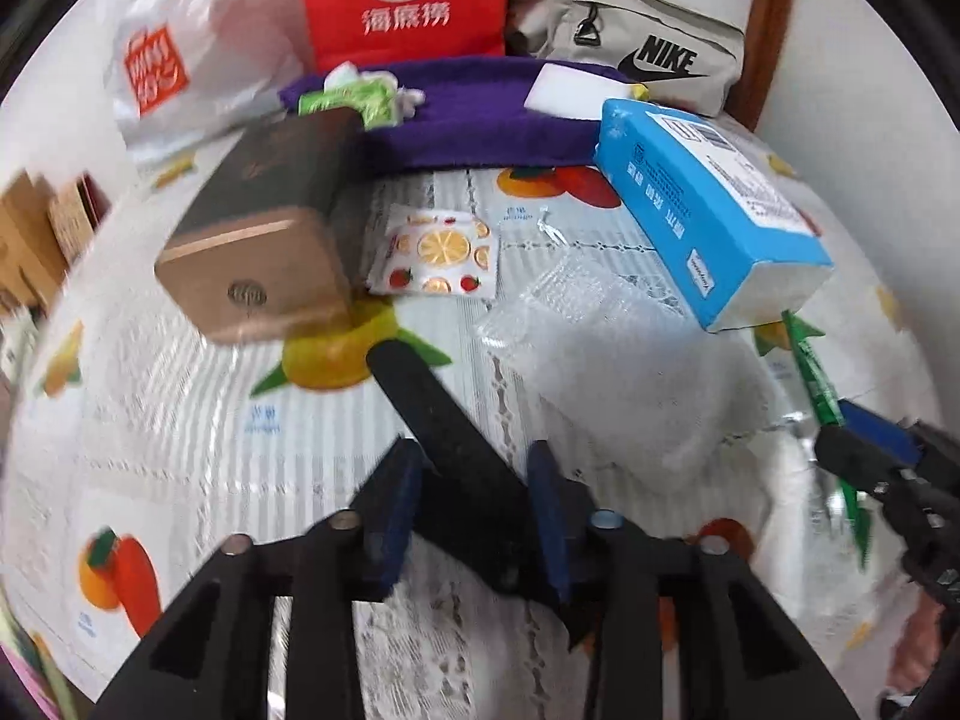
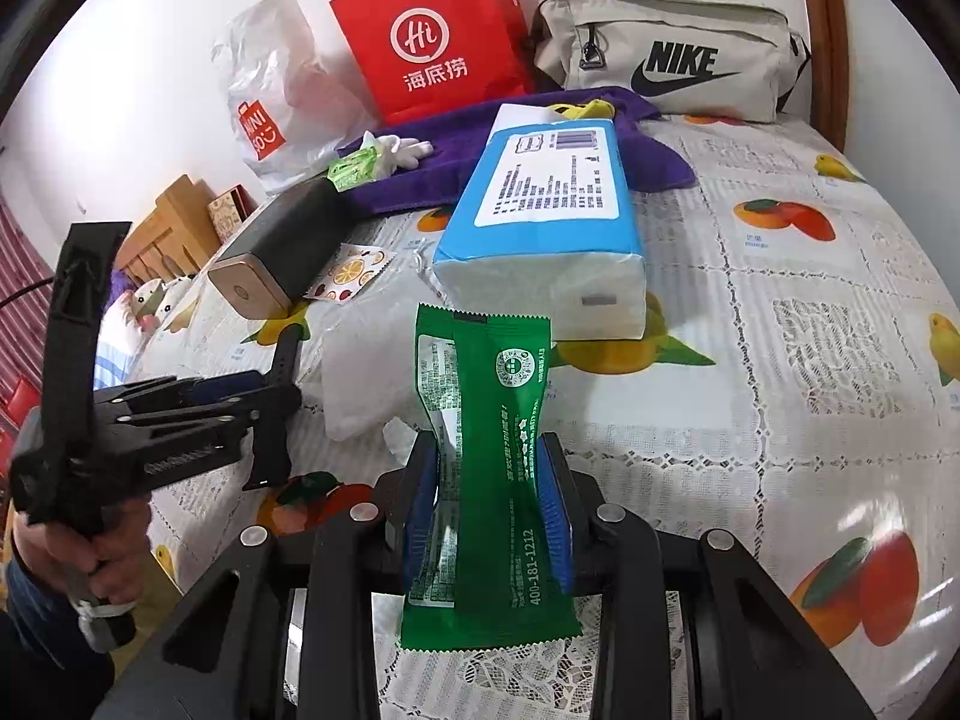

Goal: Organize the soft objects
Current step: 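Grasp the black watch strap with the left tool while the right tool holds the sachet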

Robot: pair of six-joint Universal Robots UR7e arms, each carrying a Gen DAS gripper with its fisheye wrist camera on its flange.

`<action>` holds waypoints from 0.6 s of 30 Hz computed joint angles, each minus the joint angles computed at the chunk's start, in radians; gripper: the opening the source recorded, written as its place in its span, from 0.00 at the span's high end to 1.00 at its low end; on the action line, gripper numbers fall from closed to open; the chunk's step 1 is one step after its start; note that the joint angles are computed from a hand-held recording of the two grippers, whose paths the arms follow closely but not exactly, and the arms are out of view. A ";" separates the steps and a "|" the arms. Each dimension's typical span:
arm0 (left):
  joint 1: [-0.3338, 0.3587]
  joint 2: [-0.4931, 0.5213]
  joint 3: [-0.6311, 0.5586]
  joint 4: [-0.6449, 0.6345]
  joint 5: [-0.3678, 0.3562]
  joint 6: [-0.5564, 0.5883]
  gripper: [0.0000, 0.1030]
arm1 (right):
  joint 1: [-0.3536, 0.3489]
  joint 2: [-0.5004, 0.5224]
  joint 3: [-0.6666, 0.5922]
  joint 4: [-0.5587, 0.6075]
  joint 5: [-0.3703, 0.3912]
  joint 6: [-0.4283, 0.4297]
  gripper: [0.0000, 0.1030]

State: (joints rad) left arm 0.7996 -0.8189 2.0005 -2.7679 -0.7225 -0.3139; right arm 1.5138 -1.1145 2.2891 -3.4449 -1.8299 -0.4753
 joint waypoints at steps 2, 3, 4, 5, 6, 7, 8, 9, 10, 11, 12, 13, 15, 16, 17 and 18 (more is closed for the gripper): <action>0.008 -0.002 -0.003 -0.017 -0.011 0.021 0.75 | -0.001 0.001 0.000 -0.003 0.003 -0.003 0.68; 0.014 -0.011 -0.004 -0.016 -0.032 0.019 0.76 | -0.001 -0.001 0.001 -0.001 0.006 -0.004 0.68; 0.020 -0.025 -0.003 -0.006 -0.057 0.013 0.76 | -0.002 -0.003 0.002 -0.001 0.008 -0.006 0.68; 0.022 -0.034 -0.002 0.001 -0.076 0.006 0.77 | -0.003 -0.004 0.004 -0.004 0.011 -0.008 0.68; 0.024 -0.046 0.001 0.014 -0.101 -0.003 0.77 | -0.003 -0.005 0.006 -0.007 0.011 -0.010 0.68; 0.023 -0.052 0.003 0.027 -0.114 -0.008 0.77 | -0.004 -0.007 0.008 -0.008 0.011 -0.010 0.68; 0.020 -0.051 0.004 0.037 -0.115 -0.012 0.77 | -0.006 -0.009 0.010 -0.008 0.014 -0.008 0.68; 0.015 -0.049 0.005 0.041 -0.108 -0.012 0.75 | -0.010 -0.010 0.011 -0.007 0.017 -0.006 0.68; 0.012 -0.044 0.006 0.036 -0.105 -0.010 0.73 | -0.011 -0.010 0.011 -0.005 0.017 -0.005 0.68; 0.010 -0.039 0.007 0.028 -0.101 -0.009 0.72 | -0.014 -0.009 0.010 -0.003 0.015 -0.003 0.68; 0.007 -0.029 0.008 0.007 -0.087 -0.001 0.73 | -0.015 -0.007 0.009 -0.002 0.011 -0.001 0.68; 0.007 -0.018 0.006 -0.006 -0.079 0.017 0.77 | -0.016 -0.006 0.008 -0.001 0.008 0.003 0.68; 0.007 -0.009 0.006 -0.029 -0.074 0.047 0.79 | -0.018 -0.007 0.008 -0.001 0.009 0.008 0.68; 0.009 -0.011 0.004 -0.025 -0.080 0.043 0.79 | -0.018 -0.010 0.011 -0.006 0.010 0.007 0.68; 0.012 -0.015 0.005 -0.025 -0.086 0.039 0.79 | -0.017 -0.010 0.011 -0.009 0.008 0.006 0.68; 0.014 -0.016 0.007 -0.030 -0.092 0.041 0.77 | -0.015 -0.011 0.013 -0.015 0.003 0.003 0.68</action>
State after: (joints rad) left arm 0.8133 -0.8352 2.0072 -2.7980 -0.8141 -0.2727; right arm 1.4986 -1.1258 2.3017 -3.4603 -1.8269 -0.4725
